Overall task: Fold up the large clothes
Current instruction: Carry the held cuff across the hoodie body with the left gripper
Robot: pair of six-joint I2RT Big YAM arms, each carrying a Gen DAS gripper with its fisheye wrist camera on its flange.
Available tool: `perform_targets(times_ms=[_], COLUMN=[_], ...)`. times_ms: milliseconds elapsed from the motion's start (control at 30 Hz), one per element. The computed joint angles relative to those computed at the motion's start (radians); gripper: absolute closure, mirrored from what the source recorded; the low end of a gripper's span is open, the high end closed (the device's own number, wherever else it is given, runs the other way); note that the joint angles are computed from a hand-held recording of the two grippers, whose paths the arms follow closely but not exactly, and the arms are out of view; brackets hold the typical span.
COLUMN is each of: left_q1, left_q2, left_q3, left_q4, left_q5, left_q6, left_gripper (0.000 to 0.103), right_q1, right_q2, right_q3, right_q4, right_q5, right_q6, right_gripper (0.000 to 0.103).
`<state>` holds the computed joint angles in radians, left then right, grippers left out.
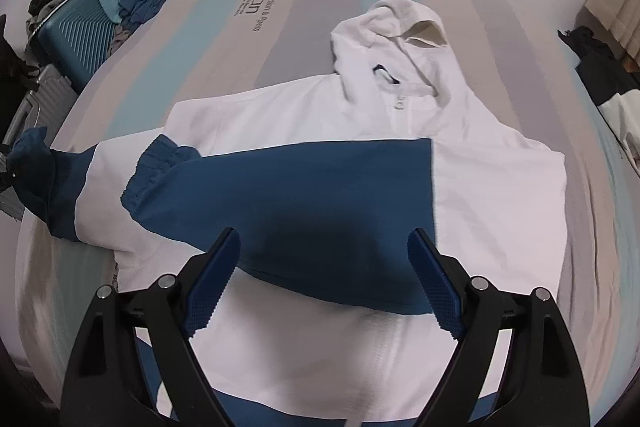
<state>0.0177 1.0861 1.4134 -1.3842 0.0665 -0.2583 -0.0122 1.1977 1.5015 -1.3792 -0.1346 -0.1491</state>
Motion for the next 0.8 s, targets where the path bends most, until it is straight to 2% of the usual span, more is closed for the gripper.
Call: perform_targets(times_ms=[467,800], left_q1=[-0.293,-0.479], left_q2=[0.097,0.226], left_q3=[0.099,0.255], left_q4=[0.008,-0.005], left_q5=[-0.133,-0.207], left_q6=[-0.176,-0.267], left_gripper=[0.097,0.097], right_q1=[-0.243,-0.388], right_q2=[0.000,0.057], right_q3=[0.036,0.103], right_q4=[-0.052,-0.086], right_q5=[-0.100,-0.146], right_q6=[-0.180,-0.263], right_gripper=[0.021,0.021])
